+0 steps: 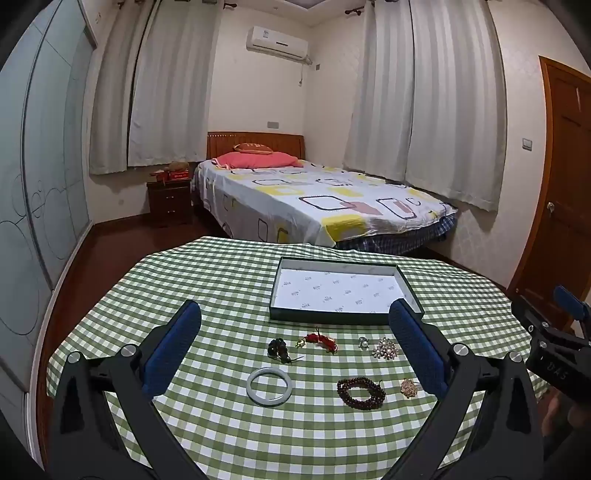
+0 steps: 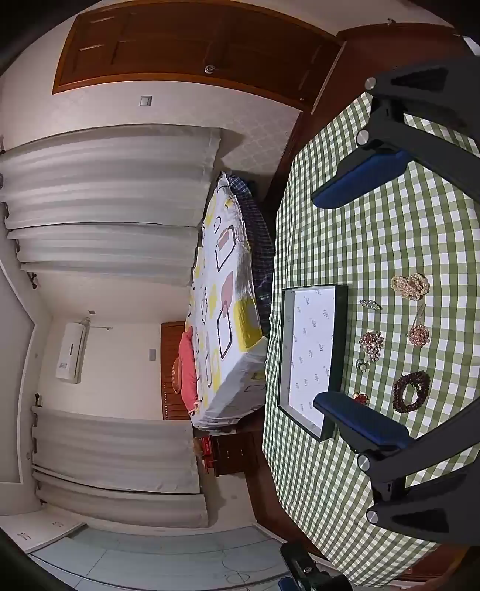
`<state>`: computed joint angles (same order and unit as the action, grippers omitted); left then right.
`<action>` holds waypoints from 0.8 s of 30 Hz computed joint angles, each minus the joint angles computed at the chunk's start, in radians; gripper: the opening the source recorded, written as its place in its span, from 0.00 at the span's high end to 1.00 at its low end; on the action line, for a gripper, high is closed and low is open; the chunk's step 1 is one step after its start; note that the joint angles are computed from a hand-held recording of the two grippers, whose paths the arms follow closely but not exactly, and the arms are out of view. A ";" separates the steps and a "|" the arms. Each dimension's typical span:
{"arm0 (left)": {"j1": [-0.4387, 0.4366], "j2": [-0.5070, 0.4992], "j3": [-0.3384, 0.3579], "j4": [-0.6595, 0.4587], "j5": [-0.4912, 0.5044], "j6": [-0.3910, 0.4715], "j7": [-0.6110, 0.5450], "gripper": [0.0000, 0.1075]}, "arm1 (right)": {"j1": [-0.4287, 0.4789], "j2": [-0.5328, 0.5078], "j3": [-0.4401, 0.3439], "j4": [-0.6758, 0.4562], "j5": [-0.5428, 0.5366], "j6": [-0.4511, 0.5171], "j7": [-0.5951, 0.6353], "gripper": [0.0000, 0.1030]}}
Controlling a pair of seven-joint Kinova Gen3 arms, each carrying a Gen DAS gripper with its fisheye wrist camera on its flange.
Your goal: Organize jewelry
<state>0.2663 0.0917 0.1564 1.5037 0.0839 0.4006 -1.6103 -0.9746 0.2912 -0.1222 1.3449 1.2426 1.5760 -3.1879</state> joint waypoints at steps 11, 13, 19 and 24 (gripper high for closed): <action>0.003 -0.016 0.000 0.016 -0.007 -0.010 0.009 0.08 | -0.003 0.003 0.002 -0.004 -0.001 0.005 0.007 0.06; 0.000 -0.020 0.001 0.018 0.001 -0.005 0.003 0.08 | -0.004 0.003 0.002 -0.004 0.001 0.007 0.005 0.06; 0.004 -0.015 -0.005 0.008 -0.020 0.006 0.022 0.08 | -0.003 0.004 0.001 -0.002 0.002 0.005 0.002 0.06; 0.010 -0.019 -0.006 0.006 -0.047 0.014 0.043 0.08 | -0.004 0.003 0.002 -0.005 0.000 0.006 0.005 0.06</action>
